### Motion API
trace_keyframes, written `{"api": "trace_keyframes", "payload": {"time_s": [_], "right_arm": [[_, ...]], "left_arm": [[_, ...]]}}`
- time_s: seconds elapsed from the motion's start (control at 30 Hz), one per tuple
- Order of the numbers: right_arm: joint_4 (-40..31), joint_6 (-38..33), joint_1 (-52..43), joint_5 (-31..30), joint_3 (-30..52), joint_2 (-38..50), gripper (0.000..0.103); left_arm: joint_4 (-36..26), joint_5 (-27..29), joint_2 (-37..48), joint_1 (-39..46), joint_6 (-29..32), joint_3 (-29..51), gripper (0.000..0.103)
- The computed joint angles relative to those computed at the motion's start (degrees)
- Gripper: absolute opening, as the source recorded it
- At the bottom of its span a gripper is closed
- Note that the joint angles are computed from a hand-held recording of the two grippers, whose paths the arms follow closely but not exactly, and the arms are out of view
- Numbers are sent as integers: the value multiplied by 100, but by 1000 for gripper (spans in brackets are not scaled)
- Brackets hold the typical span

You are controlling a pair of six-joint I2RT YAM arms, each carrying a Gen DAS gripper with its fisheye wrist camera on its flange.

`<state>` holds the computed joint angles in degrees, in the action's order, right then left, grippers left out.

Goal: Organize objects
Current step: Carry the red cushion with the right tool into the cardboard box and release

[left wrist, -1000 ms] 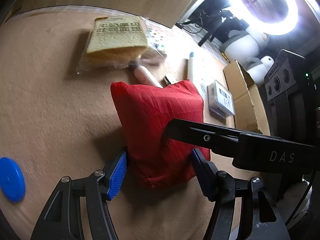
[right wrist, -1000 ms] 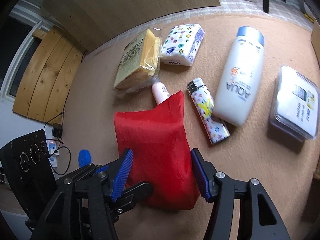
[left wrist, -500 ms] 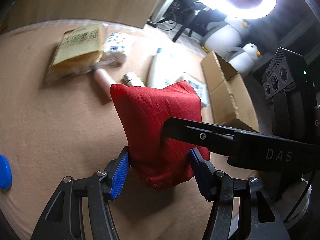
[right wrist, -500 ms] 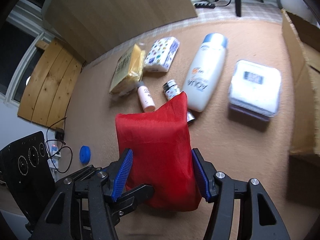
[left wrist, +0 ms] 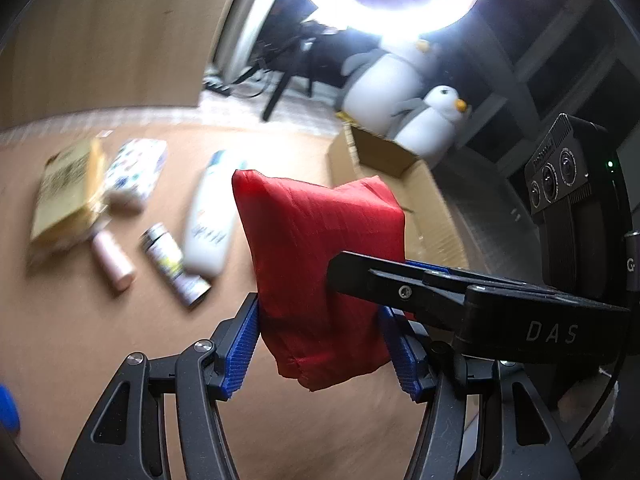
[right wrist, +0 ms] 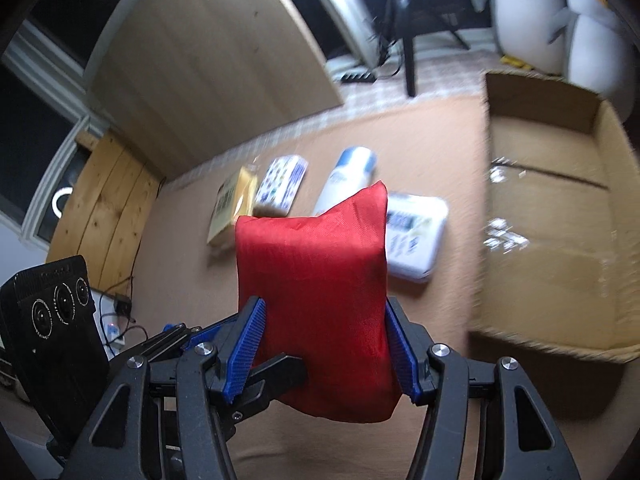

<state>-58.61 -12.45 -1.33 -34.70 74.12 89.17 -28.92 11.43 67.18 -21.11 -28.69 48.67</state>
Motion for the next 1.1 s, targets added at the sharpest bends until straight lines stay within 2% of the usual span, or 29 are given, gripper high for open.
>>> {"api": "trace_keyframes", "payload": {"time_s": [0.27,0.63,0.8,0.87,0.93,1.1], "right_arm": [[-315,-438,-904,-24,799,443,56],[-434,-820,-1526,81,1814,1560,56],[-455,-878,-1597,149,2105,1905,56],[-431,-891,-1603,219,2135,1940,58],[-327,-872,-1590,382,2077,1898,59],[-214,-844,-1624,537,1996,1811,67]], "left_arm": [[420,-304,1339,-677,-122,1150,63],[595,-306,3161,-1028,-140,2626,63],[589,-292,3558,-1057,-56,2928,63],[528,-344,3627,-1070,-24,3012,67],[447,-479,3676,-1108,7,3077,76],[435,-573,3547,-1115,-6,2931,77]]}}
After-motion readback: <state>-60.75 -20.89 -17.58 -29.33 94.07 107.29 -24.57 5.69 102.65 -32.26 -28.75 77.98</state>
